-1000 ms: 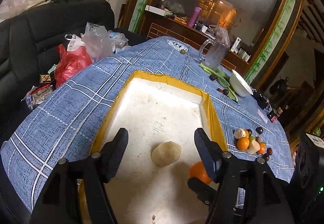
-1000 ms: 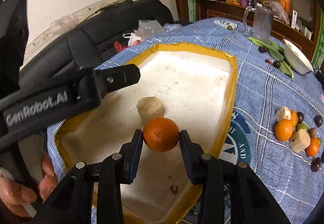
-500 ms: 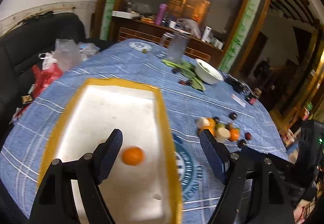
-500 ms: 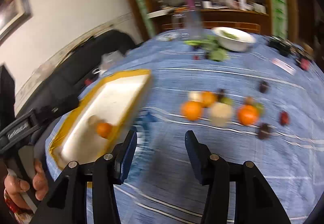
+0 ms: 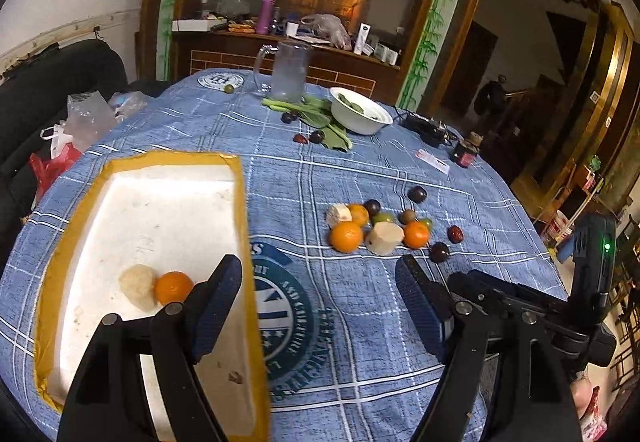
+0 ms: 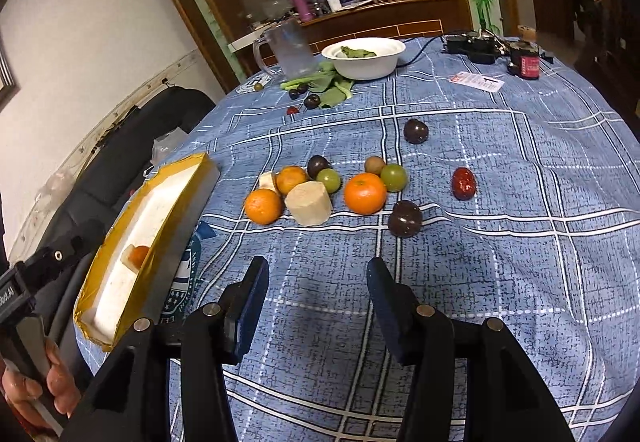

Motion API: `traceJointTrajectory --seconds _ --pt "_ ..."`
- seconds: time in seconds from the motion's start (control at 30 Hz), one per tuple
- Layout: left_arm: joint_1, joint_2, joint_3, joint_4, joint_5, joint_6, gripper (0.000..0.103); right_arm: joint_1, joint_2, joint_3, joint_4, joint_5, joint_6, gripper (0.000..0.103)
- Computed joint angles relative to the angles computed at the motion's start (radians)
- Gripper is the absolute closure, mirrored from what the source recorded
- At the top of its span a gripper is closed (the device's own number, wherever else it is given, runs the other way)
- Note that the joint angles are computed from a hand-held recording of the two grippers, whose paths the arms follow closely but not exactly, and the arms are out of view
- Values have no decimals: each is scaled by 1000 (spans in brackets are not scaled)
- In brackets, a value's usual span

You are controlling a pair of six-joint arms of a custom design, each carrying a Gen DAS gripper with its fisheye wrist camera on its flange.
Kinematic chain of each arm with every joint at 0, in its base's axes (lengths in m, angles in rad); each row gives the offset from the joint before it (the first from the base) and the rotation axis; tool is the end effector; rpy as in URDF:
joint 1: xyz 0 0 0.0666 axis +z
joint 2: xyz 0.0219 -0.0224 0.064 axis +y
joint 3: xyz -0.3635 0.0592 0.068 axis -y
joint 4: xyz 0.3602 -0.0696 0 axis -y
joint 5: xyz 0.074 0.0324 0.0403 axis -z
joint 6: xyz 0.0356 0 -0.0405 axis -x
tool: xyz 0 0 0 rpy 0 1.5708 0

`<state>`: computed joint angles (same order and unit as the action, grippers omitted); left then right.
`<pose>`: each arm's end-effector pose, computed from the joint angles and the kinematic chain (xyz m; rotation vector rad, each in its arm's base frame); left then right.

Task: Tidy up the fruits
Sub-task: 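Move both tools back over the fruit row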

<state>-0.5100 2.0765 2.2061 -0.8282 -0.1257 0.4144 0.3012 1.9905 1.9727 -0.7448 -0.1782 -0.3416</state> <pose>0.6114 -0.3373 0.3918 0.0423 2.2862 -0.3462 0.6390 0.2047 0.3530 -0.0428 2.3784 0.5226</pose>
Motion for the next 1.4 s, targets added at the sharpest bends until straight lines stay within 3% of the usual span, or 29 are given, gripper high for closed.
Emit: traceJointTrajectory --seconds 0.1,0.13,0.2,0.4,0.6,0.83,1.1,1.2,1.4 --pt "-9 0 -11 12 6 -7 23 -3 -8 -17 13 2 -9 47" --pt "-12 5 -6 5 4 -12 23 -4 -14 -30 27 5 -12 42" --pt "-16 48 59 -52 12 -17 23 -6 -22 -54 56 16 -20 39" --pt "-29 66 81 -45 9 -38 23 -18 -28 -74 80 45 -37 39" --pt "-35 125 173 -116 24 -44 23 -26 -22 -84 97 59 -51 39" --pt "-37 167 232 -144 42 -50 23 -36 -5 -75 91 45 -68 39" --pt "-39 175 223 -121 78 -54 23 -40 0 -70 84 46 -89 39" --pt "-38 203 269 -147 86 -50 23 -43 4 -67 82 45 -102 39" --pt "-38 178 212 -106 94 -41 23 -46 13 -55 67 47 -109 39"
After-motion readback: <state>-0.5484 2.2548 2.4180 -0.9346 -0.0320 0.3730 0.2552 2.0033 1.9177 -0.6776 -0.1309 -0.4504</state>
